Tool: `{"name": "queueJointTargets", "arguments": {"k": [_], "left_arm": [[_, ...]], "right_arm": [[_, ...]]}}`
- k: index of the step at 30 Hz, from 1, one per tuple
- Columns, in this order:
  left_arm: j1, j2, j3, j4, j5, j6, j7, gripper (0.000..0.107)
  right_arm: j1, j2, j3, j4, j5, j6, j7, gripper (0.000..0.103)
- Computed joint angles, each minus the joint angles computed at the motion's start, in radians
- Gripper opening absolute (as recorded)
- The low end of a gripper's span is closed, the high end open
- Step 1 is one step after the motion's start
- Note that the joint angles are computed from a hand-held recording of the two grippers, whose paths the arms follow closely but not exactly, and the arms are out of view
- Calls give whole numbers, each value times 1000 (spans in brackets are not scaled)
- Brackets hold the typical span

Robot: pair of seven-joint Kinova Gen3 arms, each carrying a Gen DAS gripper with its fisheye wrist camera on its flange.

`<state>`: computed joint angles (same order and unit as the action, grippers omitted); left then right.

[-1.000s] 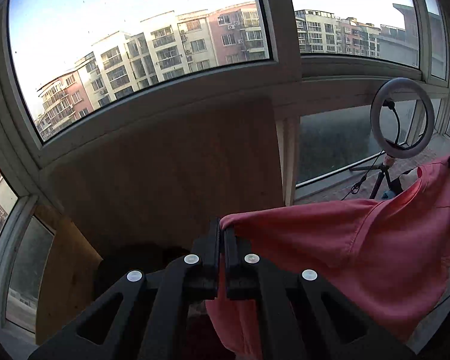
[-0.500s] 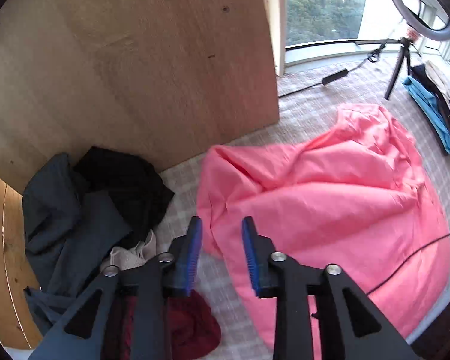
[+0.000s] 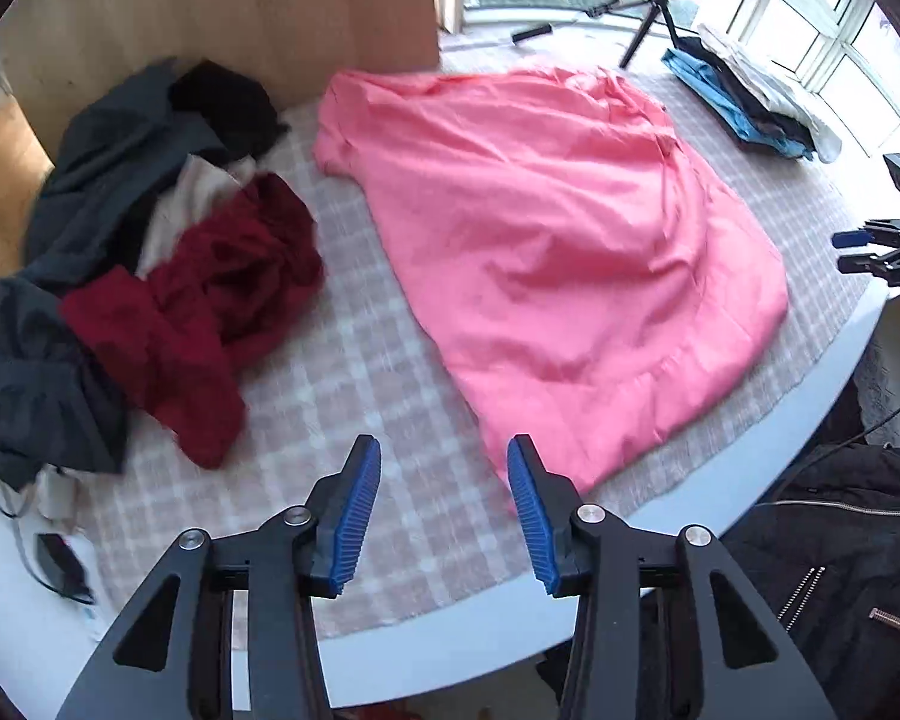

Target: Fold clothes

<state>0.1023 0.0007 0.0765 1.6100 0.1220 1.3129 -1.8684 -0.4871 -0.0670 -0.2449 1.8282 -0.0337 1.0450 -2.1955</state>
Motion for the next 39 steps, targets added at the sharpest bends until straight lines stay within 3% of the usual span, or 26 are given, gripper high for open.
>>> {"name": "queueJointTargets", "arguments": {"k": [3, 7, 9, 10, 11, 13, 16, 18, 19, 20, 21, 22, 23, 24, 27, 29, 31, 33, 35, 37, 39], "left_arm": [[37, 48, 10, 111, 42, -39, -8, 42], [59, 117, 17, 171, 97, -102, 9, 42], [54, 147, 21, 161, 116, -103, 9, 36], [52, 161, 21, 155, 125, -103, 11, 20], [52, 171, 23, 139, 120, -92, 21, 3], [63, 165, 21, 94, 84, -73, 51, 2], [87, 164, -6, -33, 47, -41, 81, 2], [61, 207, 27, -126, 23, -61, 124, 2], [46, 230, 52, -172, 0, -75, 153, 7], [48, 252, 59, -219, -24, -82, 184, 28], [69, 288, 52, -263, -63, -73, 202, 43], [99, 321, 29, -302, -98, -65, 214, 49], [112, 341, 17, -322, -116, -67, 220, 44], [112, 343, 21, -323, -118, -52, 215, 44], [64, 285, 44, -233, -49, -59, 127, 44], [65, 237, 43, -148, -11, -62, 73, 46], [77, 197, 42, -69, 21, -62, 42, 46], [100, 172, 50, -2, 27, -71, 42, 46], [127, 171, 62, 42, 5, -93, 64, 46], [155, 180, 61, 66, -25, -147, 97, 46], [148, 208, 65, 58, 7, -174, 108, 41]], "right_arm": [[11, 64, -59, 42, 5, -64, -36, 63], [-61, 137, -1, 79, -37, -168, 8, 63], [-65, 171, 4, 83, -29, -193, -3, 63], [-53, 185, -3, 81, -32, -201, 6, 61], [-22, 191, -22, 84, -50, -218, 26, 36], [10, 193, -18, 83, -107, -242, 89, 3], [0, 115, 59, 72, -123, -255, 102, 3], [25, 66, 95, 69, -96, -296, 48, 2], [56, 52, 99, 64, -67, -312, 7, 2], [99, 49, 89, 41, -32, -311, -27, 3], [145, 65, 79, 16, 0, -295, -46, 3], [187, 99, 60, -22, 15, -262, -47, 7], [217, 140, 46, -62, 14, -222, -33, 18], [230, 163, 51, -88, 2, -185, -3, 21], [236, 156, 61, -77, -22, -150, 98, 22], [232, 148, 27, -55, -33, -146, 148, 39], [184, 156, 26, -44, 20, -131, 145, 48], [154, 168, 36, -33, 50, -140, 160, 48], [181, 197, 31, -36, 14, -152, 194, 48], [193, 219, 52, -41, -34, -167, 240, 48], [198, 244, 58, -58, -45, -172, 262, 48]]}}
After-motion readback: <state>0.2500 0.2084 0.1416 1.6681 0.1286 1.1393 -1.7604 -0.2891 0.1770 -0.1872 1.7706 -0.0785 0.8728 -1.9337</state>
